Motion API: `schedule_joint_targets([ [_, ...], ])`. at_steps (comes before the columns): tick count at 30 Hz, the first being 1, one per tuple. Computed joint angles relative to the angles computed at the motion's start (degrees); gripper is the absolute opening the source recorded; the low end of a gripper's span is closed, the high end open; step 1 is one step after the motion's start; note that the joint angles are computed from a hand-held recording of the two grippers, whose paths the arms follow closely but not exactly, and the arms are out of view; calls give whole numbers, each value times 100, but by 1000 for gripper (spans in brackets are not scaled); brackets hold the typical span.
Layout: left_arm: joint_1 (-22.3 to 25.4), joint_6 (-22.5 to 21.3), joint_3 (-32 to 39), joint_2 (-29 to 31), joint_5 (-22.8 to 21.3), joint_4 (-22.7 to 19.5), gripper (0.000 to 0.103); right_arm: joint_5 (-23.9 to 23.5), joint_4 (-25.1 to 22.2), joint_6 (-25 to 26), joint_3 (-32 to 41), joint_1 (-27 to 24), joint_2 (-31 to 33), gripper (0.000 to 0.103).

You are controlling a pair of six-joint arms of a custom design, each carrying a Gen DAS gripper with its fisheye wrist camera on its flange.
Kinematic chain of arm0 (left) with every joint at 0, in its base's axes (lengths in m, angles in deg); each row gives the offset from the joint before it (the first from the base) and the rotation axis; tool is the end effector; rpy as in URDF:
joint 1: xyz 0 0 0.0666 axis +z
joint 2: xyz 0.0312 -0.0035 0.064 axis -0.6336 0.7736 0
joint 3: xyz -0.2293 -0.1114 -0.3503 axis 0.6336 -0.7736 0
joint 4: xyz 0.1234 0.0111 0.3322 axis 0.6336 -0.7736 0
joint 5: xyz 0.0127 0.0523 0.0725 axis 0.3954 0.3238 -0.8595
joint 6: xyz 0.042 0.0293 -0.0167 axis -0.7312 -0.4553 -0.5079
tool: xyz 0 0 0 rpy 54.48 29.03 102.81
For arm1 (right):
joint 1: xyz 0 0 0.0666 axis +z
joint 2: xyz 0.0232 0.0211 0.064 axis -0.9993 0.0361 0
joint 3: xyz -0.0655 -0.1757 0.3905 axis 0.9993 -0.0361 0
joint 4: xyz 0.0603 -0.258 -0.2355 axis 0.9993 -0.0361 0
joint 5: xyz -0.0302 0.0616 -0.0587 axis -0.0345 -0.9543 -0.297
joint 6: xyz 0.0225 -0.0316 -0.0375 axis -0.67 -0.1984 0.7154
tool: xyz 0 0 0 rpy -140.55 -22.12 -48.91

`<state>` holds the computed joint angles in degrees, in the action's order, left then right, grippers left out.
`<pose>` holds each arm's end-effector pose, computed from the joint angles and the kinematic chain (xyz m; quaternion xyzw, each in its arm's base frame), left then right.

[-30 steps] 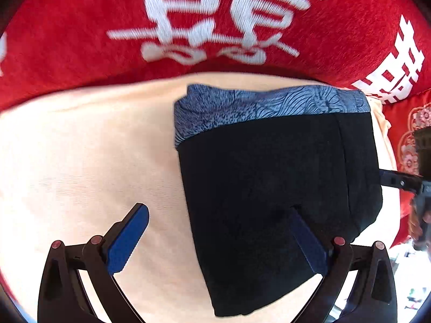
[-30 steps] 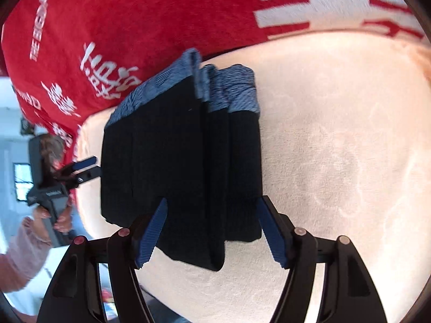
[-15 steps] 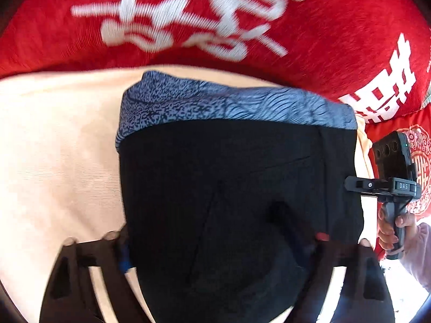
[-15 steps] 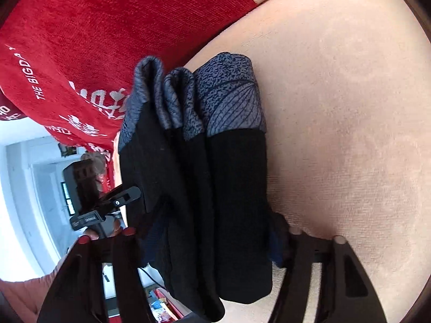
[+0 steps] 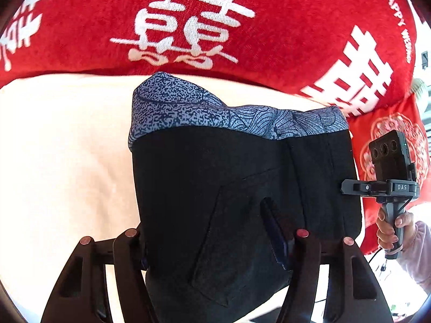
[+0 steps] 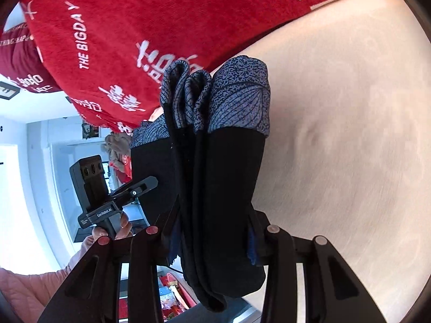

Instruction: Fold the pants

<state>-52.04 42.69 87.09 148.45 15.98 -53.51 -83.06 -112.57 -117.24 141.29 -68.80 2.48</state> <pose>0.3885 -0.1021 0.5218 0.1964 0.9599 -0.1950 0.0443 0.2548 0.1129 0.4641 0.1760 0.8604 0.4746 0.0594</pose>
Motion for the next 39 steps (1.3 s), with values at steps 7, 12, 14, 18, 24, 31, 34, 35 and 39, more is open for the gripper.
schedule_joint_targets([
  [7,124,-267,-721,-481,-10,2,67,1315,761,-1650,-555,1542,-615,42],
  [12,300,-593,-1560,-777,-303,345,68,1994,990,-2111,-852,2301,-565,43],
  [14,429,-637,-1889,-941,-273,732,80,2176,941,-2115,-949,2429,-526,45],
  [18,370,-368,-2080,-985,-554,1071,103,2515,786,-2270,-1060,2548,-550,58],
  [24,75,-219,-1960,-1131,-1061,1069,103,2981,-691,-2464,-201,2765,-88,78],
  [31,-185,-340,-1721,-1542,-1838,705,103,3665,-2707,-2787,834,3393,295,87],
  [34,-239,-379,-1610,-1683,-1995,367,103,3818,-3531,-3085,1293,3761,560,100],
  [35,-269,-381,-1561,-1742,-2031,300,103,3876,-3750,-3182,1441,3888,637,102],
  [39,-405,-273,-1201,-1899,-2050,-32,103,4233,-4382,-3481,2148,4379,939,103],
])
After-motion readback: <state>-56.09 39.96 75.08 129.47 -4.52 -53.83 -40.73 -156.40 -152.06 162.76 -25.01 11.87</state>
